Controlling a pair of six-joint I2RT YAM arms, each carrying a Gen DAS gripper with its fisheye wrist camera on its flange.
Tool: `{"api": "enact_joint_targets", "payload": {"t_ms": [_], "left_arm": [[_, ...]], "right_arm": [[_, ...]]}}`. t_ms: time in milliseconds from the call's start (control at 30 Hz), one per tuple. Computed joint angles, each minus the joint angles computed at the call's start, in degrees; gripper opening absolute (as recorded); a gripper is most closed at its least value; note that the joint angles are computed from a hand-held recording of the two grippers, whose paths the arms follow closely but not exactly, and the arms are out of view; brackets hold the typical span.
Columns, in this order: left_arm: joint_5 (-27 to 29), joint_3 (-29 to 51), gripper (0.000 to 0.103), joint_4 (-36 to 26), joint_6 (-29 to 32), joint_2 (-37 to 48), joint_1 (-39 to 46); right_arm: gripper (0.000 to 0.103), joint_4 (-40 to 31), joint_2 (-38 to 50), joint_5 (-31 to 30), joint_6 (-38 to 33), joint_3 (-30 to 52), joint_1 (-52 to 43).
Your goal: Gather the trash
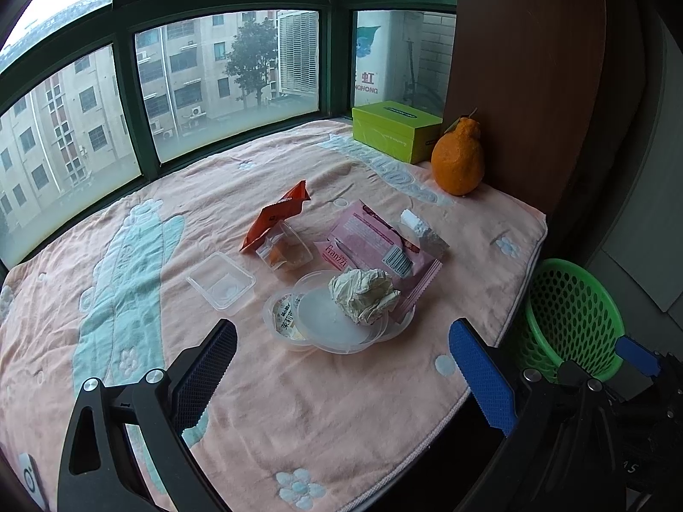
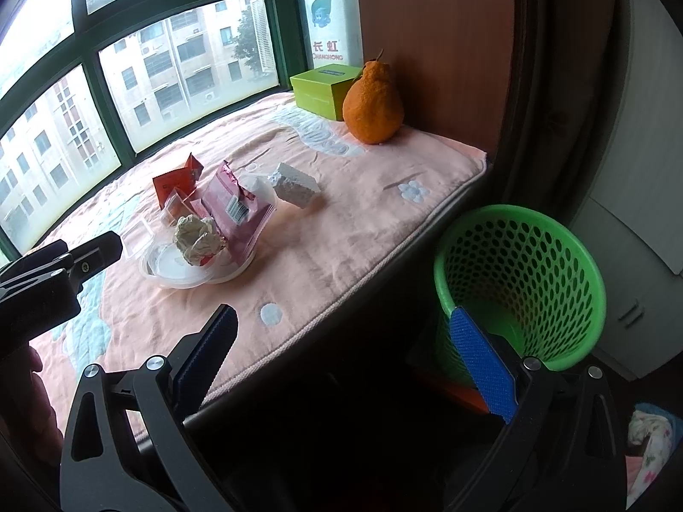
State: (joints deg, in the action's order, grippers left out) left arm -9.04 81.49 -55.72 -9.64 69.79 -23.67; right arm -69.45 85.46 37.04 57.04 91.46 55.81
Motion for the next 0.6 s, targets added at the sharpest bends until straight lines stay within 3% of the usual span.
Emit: {"api": "enact_joint_targets", "payload": {"t_ms": [600], "left_arm": [[0.57,-0.04,0.096,0.23,-0.14,0.37,1.22]], "right_arm": [[0.098,0.73,0.3,-0.23,-0.5,-0.06,-0.22]]}}
